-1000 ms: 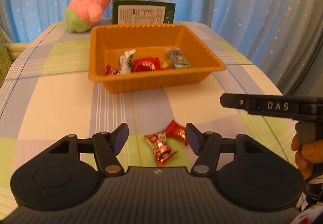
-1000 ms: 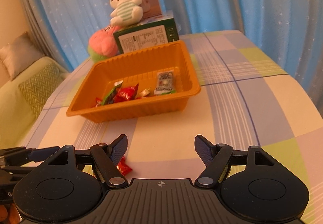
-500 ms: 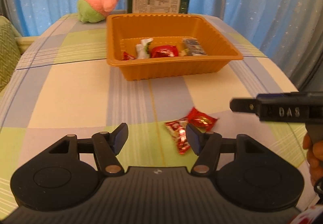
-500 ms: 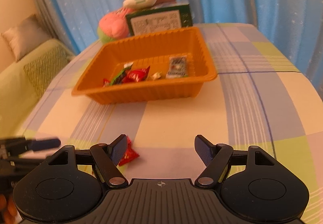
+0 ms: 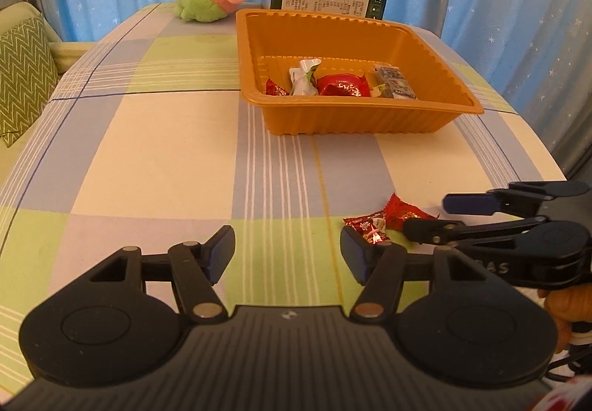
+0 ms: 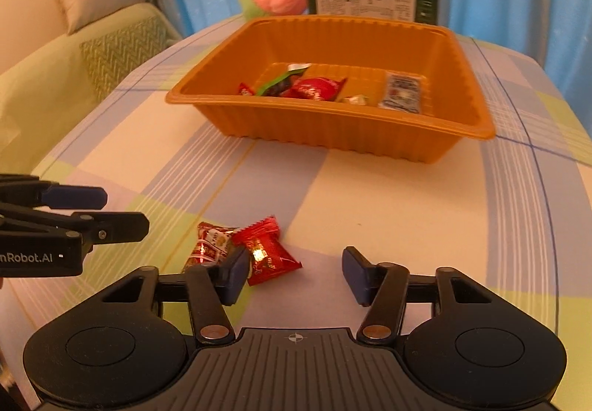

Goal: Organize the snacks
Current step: 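Grasp a red-and-white wrapped candy with the left tool while the right tool grasps a red square candy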

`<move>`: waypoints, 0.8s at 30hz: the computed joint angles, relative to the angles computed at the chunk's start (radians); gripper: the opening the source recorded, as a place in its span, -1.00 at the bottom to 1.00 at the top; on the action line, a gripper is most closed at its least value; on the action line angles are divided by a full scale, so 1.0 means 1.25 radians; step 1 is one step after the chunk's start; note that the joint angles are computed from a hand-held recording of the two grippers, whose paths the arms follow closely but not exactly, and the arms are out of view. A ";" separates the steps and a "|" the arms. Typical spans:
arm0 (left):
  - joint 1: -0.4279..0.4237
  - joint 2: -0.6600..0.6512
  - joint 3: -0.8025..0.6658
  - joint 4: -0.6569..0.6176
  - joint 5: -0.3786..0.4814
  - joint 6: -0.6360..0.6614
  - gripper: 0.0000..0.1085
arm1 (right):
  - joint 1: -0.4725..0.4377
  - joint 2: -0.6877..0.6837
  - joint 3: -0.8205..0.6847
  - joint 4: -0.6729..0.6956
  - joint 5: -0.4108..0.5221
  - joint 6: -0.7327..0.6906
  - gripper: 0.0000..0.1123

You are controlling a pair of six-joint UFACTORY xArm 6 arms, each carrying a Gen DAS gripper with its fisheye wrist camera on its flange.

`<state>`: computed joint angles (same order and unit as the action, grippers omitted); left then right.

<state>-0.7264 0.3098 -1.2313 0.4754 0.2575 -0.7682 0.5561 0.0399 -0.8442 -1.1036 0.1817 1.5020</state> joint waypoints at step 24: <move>-0.057 0.079 -0.054 -0.217 -0.066 0.201 -0.23 | -0.015 -0.103 0.078 0.035 0.062 0.099 -0.64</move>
